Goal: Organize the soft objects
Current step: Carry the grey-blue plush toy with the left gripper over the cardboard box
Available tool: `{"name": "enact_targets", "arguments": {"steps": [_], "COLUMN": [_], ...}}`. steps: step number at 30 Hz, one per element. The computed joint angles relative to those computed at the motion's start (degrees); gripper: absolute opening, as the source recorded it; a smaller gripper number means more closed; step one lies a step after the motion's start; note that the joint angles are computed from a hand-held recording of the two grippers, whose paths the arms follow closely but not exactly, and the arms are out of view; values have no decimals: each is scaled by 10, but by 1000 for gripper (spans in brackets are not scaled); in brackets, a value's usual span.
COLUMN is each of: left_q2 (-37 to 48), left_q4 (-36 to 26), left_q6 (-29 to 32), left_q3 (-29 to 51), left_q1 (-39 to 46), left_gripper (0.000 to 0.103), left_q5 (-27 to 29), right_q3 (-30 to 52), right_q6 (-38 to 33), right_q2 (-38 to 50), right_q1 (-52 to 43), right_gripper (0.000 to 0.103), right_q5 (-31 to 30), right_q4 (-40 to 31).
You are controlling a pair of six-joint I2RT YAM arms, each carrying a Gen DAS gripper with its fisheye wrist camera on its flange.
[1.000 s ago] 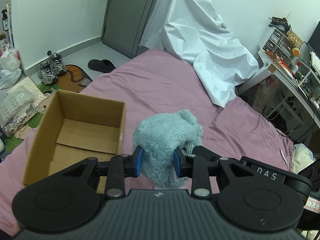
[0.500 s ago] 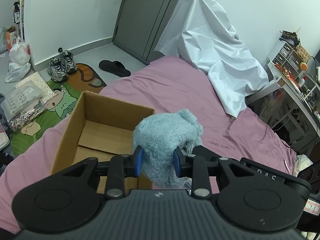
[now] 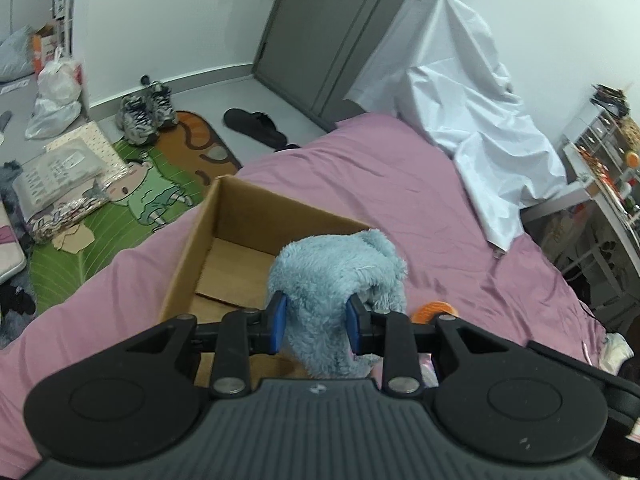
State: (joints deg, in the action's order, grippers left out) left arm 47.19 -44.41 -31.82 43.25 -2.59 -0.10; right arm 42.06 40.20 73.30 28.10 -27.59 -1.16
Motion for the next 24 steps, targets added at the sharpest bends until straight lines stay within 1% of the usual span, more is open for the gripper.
{"name": "enact_targets", "arguments": {"steps": [3, 8, 13, 19, 22, 24], "left_q2": [13, 49, 87, 128, 145, 147], "left_q4": [17, 47, 81, 110, 112, 109], "left_q6": [20, 41, 44, 45, 45, 44], "left_q3": [-14, -23, -28, -36, -35, -30], "left_q1": [41, 78, 85, 76, 80, 73], "left_gripper": [29, 29, 29, 29, 30, 32], "left_q5": [18, 27, 24, 4, 6, -7], "right_q3": [3, 9, 14, 13, 13, 13], "right_q6": [-2, -2, -2, 2, -3, -3], "right_q2": [7, 15, 22, 32, 35, 35], "right_q1": [2, 7, 9, 2, 0, -3], "right_gripper": [13, 13, 14, 14, 14, 14], "right_q5": [6, 16, 24, 30, 30, 30], "right_q4": [-4, -9, -14, -12, -16, -19]}}
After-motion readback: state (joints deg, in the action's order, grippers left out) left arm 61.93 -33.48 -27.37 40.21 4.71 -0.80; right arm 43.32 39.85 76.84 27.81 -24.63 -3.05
